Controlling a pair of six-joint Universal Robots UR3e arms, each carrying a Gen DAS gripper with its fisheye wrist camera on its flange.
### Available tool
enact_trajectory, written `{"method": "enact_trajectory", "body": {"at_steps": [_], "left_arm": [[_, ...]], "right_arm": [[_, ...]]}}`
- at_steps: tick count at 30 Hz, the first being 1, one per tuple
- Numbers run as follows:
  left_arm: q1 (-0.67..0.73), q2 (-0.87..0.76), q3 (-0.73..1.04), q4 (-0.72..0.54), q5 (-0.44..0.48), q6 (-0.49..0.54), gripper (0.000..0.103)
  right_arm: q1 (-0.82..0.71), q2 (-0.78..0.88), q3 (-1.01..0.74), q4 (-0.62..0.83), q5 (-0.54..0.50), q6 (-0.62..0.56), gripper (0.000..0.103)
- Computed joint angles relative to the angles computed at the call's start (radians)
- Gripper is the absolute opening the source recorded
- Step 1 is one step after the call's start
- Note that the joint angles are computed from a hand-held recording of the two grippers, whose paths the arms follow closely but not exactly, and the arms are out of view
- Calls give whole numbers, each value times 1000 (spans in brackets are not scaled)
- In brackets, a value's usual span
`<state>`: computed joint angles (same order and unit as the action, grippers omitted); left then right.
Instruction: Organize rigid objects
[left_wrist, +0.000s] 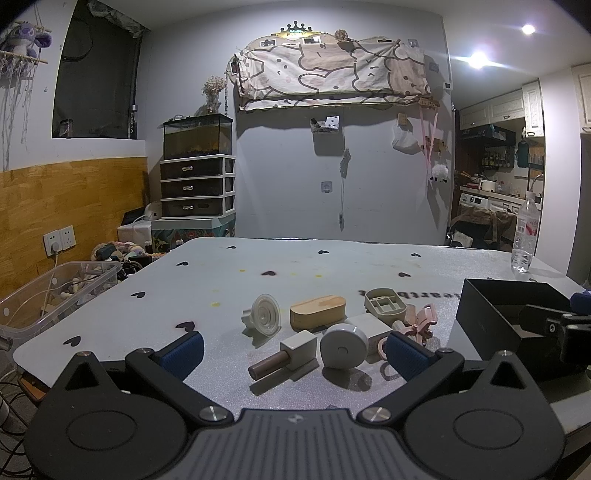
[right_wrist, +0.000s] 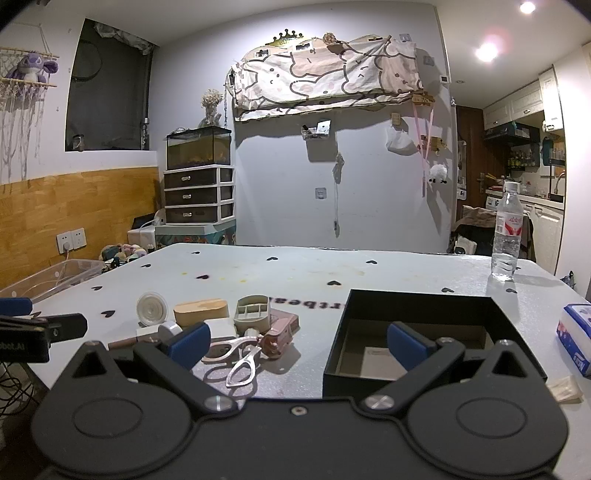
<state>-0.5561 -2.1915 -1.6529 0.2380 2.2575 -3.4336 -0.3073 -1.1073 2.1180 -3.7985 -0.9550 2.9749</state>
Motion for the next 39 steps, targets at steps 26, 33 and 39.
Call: {"method": "enact_trajectory", "body": {"at_steps": [26,33,39], "left_arm": [[46,-56,32,-120,-70,-85,103],[86,-105,43,-102,-106,-83,103],[138,-125,27,-79,-220,-85,103]], "right_arm": [[-112,35,0,-59,-202,-14,103],[-232,96,-101,16,-163,34,103],[-229,178,-269,132,-261,57,103]]}}
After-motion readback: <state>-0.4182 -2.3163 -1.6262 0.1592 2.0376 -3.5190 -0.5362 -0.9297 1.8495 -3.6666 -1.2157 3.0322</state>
